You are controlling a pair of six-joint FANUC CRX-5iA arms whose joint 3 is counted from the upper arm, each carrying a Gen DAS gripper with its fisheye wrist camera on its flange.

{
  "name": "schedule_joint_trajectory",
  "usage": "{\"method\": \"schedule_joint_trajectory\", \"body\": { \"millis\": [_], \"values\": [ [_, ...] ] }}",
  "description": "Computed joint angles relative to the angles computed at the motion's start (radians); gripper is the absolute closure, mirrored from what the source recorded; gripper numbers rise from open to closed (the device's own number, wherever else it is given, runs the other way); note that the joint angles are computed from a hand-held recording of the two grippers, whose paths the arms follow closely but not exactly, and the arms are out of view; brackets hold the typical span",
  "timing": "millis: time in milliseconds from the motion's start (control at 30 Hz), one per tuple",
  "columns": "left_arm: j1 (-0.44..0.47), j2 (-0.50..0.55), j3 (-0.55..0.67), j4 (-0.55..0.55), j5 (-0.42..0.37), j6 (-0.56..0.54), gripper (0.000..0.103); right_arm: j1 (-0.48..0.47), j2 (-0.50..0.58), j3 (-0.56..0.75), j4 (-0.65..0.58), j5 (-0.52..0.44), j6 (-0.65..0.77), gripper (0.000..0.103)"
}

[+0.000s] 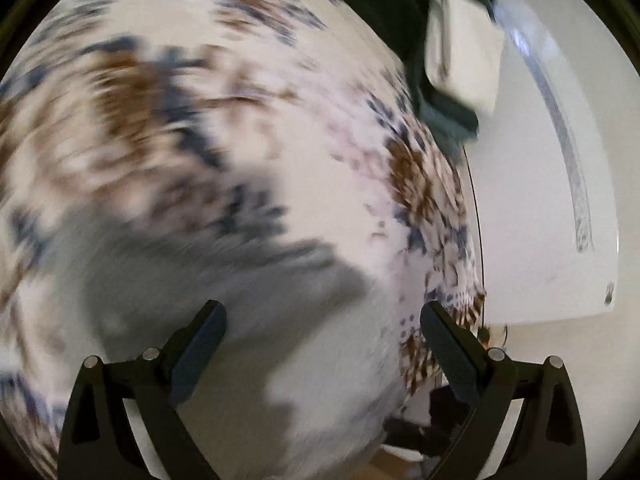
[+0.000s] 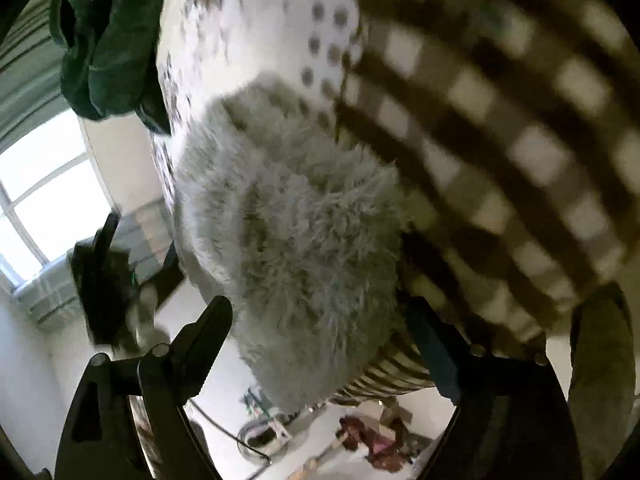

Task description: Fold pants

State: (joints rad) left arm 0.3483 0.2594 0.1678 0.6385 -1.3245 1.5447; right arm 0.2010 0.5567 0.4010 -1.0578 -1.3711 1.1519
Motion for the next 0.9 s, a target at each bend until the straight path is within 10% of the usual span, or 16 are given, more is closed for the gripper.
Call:
{"method": "schedule_joint_trajectory", "body": {
  "millis": [233, 600, 733, 800, 900],
  "values": [
    [0.115, -0.247, -0.295, -0.034, 0.059, 0.079, 0.004, 0.010, 0.080, 0.019, -0.078, 0.000, 0.094, 0.006],
    [0.162, -0.263, -0.527, 0.103, 0.110, -0.014, 0.004, 0.023, 0.061, -0.007, -0.106, -0.005, 0.199, 0.004],
    [0.149, -0.272, -0.591, 0.207, 0.169, -0.095, 0.016, 0.063, 0.023, -0.004, -0.030, 0.018, 0.247, 0.055],
    [0.151, -0.297, -0.614, 0.255, 0.194, -0.128, 0.043, 0.083, -0.006, -0.008, 0.015, 0.038, 0.244, 0.059],
    [0.163, -0.332, -0.642, 0.327, 0.208, -0.140, 0.051, 0.099, -0.031, 0.001, 0.045, 0.050, 0.228, 0.062]
  ]
}}
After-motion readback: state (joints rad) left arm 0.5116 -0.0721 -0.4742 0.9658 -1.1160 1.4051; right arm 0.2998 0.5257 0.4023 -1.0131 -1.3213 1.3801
